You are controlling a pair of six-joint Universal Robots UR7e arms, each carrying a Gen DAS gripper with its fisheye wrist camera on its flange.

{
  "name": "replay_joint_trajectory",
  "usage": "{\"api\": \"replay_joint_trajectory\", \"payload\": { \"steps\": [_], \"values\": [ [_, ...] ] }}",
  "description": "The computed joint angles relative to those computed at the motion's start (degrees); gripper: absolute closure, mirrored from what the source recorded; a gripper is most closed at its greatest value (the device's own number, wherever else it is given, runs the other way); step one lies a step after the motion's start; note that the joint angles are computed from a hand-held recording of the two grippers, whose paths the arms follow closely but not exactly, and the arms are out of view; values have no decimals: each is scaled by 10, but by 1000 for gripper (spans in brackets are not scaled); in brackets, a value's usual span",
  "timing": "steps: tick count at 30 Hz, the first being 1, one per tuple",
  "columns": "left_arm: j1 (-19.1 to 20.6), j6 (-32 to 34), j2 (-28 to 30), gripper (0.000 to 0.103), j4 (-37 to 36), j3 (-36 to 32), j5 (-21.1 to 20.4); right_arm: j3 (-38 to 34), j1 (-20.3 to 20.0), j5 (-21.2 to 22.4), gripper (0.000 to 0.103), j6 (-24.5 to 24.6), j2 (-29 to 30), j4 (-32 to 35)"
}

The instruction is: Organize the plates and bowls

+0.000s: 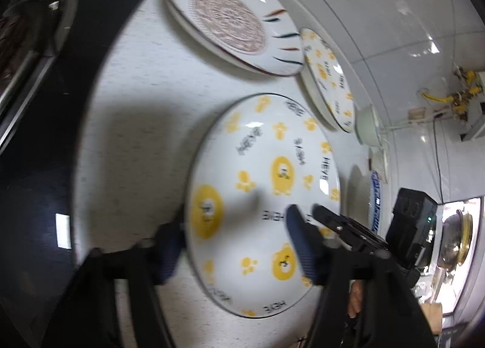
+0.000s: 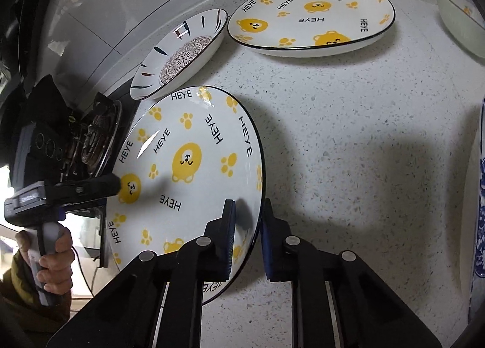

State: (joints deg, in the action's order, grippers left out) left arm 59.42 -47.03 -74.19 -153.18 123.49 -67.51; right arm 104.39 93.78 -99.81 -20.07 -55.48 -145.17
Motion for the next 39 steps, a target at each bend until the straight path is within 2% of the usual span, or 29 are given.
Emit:
{"api": "replay_joint_trajectory", "payload": {
  "steps": [1, 2, 5, 12, 20, 24, 28, 32, 39],
  "values": [
    [1, -9, -5, 76, 10, 3, 8, -3, -1, 2, 89, 0, 0, 5],
    [5, -16, -10, 94, 23, 4, 17, -3, -3, 4, 89, -2, 0, 7],
    [20, -7, -17, 94, 10, 11, -9, -8, -4, 7, 90, -3, 2, 11],
    [-15, -14, -29, 93, 35, 19, 26, 2, 4, -3, 90, -11, -7, -10],
    [-104, -49, -107, 93, 56, 63, 73, 60, 23, 29, 90, -42, -84, -34],
    [-154, -104, -157, 93, 100, 97, 85, 101, 34, 40, 90, -51, -132, -24],
    [-190, -166, -196, 93, 150, 132, 79, 141, 31, 41, 90, -57, -167, -7],
    [-197, -195, -198, 92, 159, 160, 58, 168, 10, 41, 90, -63, -181, 16],
    [-175, -198, -160, 91, 125, 181, 39, 181, -19, 22, 90, -74, -163, 13]
  ]
}}
